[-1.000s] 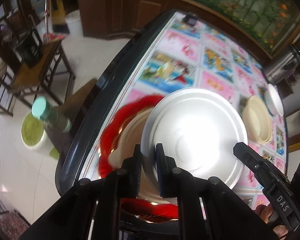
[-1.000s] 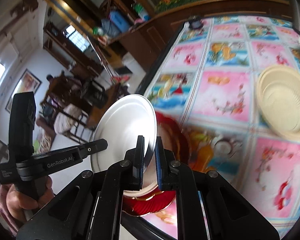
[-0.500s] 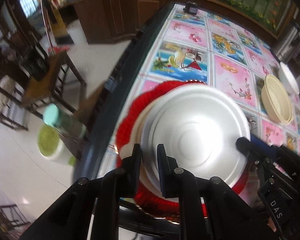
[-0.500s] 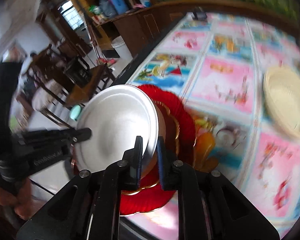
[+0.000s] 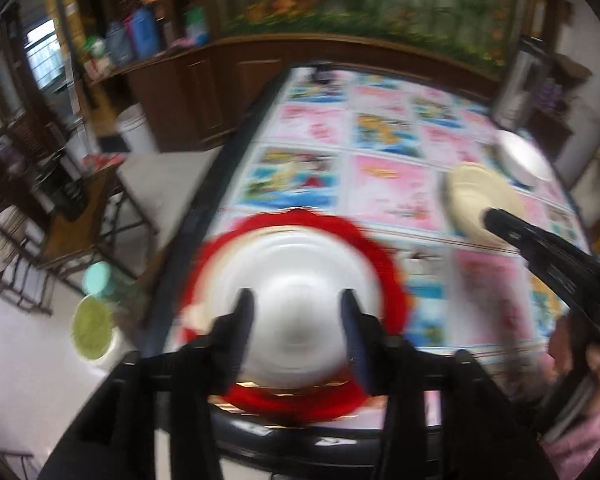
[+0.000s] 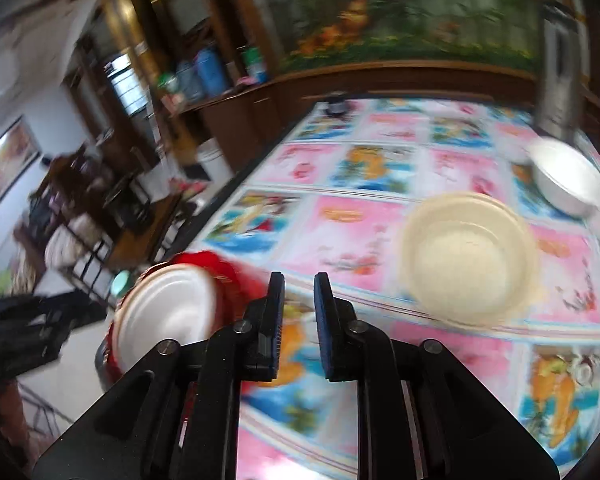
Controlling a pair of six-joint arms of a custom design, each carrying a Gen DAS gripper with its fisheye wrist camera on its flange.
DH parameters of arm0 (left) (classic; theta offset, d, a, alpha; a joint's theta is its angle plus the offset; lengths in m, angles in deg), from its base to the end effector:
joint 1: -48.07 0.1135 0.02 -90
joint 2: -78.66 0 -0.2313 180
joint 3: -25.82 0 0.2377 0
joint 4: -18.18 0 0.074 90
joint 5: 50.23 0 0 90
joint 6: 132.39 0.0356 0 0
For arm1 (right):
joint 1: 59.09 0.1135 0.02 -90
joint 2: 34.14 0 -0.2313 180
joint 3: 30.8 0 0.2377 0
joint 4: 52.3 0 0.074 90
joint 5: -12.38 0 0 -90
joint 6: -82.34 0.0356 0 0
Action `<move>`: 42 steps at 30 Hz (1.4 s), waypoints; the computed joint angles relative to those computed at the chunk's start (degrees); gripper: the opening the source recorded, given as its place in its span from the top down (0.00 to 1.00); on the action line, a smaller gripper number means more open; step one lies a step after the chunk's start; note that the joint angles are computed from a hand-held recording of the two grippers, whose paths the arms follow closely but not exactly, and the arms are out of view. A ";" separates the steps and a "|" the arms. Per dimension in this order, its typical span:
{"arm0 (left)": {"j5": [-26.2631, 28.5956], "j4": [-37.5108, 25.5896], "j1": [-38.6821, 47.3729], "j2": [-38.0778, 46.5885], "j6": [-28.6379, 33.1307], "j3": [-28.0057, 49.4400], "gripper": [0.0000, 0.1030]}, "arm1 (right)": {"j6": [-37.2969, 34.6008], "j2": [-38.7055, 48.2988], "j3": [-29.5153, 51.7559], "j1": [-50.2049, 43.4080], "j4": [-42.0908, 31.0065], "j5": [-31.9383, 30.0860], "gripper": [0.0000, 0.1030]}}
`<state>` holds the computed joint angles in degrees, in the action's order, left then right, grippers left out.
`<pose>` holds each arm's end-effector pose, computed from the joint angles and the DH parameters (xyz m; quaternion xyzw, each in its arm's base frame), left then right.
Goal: Organize plates and bowls
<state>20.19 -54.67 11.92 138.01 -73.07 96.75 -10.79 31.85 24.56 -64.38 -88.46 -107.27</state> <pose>0.1577 -0.1005 0.2659 0.0034 0.9556 0.0029 0.2948 0.2320 -0.0038 0.2045 -0.0773 0.9004 0.2111 0.3725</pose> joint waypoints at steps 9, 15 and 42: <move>4.48 12.23 -10.25 15.85 -6.89 4.25 0.50 | -9.64 10.26 3.20 -23.21 -1.85 -9.73 0.84; 4.99 16.45 -11.48 24.61 -12.48 6.82 0.46 | -13.99 22.05 9.83 -33.02 -4.34 -13.76 0.84; 12.42 17.34 -1.06 45.37 -14.07 26.16 0.42 | -8.55 40.18 25.86 -29.27 -4.69 -18.34 0.84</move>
<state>32.61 -37.33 10.85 183.38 -87.14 122.91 -19.34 72.04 50.42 -93.65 -93.15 -125.62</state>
